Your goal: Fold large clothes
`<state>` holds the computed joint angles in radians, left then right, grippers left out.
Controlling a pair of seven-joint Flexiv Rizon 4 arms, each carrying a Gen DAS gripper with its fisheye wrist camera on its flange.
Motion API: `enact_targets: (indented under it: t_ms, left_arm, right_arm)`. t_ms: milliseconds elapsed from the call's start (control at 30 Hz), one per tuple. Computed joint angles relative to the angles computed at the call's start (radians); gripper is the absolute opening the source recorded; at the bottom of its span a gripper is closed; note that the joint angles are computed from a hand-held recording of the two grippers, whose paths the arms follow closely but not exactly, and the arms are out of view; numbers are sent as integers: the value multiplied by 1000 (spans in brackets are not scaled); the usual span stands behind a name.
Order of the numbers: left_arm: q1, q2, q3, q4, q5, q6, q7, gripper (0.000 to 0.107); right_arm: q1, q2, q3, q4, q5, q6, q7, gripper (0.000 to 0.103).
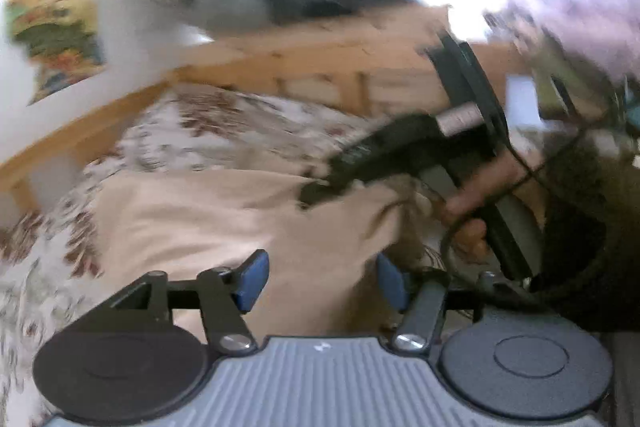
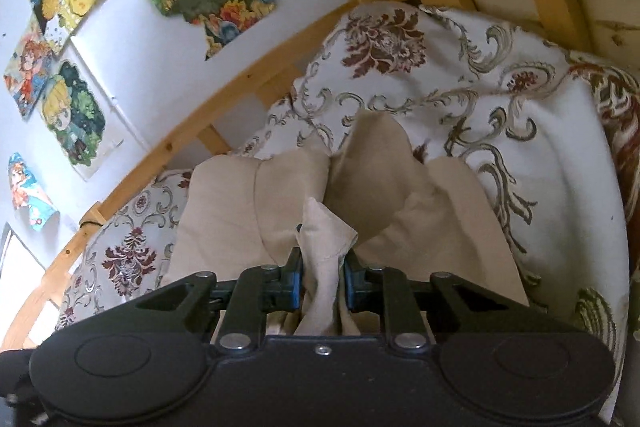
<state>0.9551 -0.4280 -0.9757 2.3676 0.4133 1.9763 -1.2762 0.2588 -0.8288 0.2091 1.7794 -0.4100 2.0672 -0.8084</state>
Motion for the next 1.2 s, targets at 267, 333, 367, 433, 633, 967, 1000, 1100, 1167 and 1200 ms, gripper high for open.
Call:
enact_targets:
  t_ms: [267,333,367,433,633,967,1000,1100,1167,1200]
  left_arm:
    - [143,-15,-13,26,-127,-7,-335,64]
    - [189,-71,-50,4,-108,-41,-360,52]
    - [180,-71,-39,-9,-111,-61,-354,52]
    - [160,-79,-28,-28,-113,-84,-329,52]
    - [16,-100,41,-96,-218,-224,-242,53]
    - [-82,-66,135,-66,-281,-179,-162,53]
    - [-67,-66,121,-56,-284,-173,-164,53]
    - [-46,-83,107,-45,-282,-157,-180,53]
    - [-37,-92,99,-51,-271,-165,-177,53]
    - [-37,-92,98,-55,-268,-169,-172,53]
  right_arm:
    - [303,52,-344,59,127,68,-66,19]
    - [442,80,-420,59,391,36,-330,18]
    - [512,83,-469,51,512,33,-448,18]
    - [603,68,-577,55,583,39,-489,18]
    - [712,-22,-734,15,679,-113,-512,19]
    - [812,-69,-843,47,713,-128,-475,32]
    - [847,-53,-878,71,713,-129,-486,37]
    - [964,-78,-1016,101,761,-76,-522,74]
    - [959,-47,-1007,79,759,-57,-548,83]
    - [925,-20,-965,58,732,-50,-569,84]
